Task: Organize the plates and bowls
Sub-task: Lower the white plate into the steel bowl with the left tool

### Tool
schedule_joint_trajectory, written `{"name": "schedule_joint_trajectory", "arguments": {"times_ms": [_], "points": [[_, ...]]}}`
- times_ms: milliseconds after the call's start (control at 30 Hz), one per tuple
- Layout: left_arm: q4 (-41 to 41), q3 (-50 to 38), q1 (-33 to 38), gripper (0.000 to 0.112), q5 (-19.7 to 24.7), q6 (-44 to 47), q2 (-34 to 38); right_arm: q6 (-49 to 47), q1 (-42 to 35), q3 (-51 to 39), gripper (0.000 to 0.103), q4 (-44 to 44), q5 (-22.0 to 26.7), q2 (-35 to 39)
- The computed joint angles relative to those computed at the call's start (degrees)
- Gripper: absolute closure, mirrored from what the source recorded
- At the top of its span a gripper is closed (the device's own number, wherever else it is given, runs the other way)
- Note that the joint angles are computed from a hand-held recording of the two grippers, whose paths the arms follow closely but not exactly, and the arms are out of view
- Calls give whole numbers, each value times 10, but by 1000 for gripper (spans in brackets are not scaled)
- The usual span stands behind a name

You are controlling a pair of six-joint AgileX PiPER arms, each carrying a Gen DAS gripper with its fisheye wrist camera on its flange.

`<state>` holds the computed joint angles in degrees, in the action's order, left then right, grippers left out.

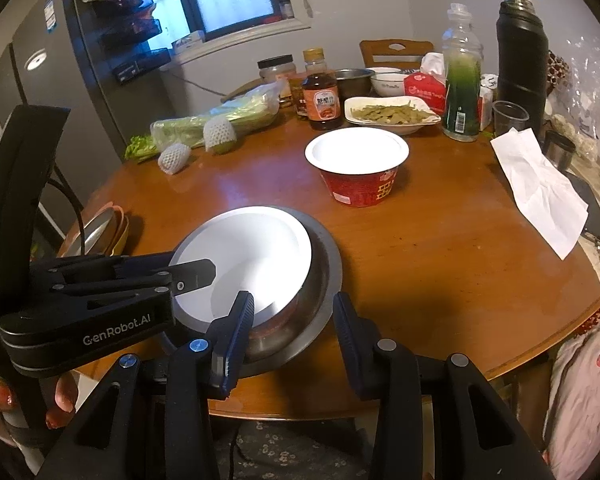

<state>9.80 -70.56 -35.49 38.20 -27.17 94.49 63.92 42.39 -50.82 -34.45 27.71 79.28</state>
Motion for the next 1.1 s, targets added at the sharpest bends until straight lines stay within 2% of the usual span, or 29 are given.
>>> {"name": "schedule_joint_trajectory", "arguments": {"times_ms": [233, 567, 733, 933, 1100], "points": [[22, 7, -5, 70, -1, -22, -17, 18, 2, 5, 61, -17, 0, -8], [47, 11, -9, 68, 1, -49, -39, 45, -5, 22, 61, -43, -12, -26], [64, 9, -17, 68, -7, -59, -36, 70, -7, 36, 60, -70, -25, -37], [39, 1, -12, 68, -23, -30, -22, 109, -18, 50, 58, -102, -37, -40], [59, 2, -15, 68, -43, -38, -18, 128, -39, 61, 55, -113, -60, -33]]}}
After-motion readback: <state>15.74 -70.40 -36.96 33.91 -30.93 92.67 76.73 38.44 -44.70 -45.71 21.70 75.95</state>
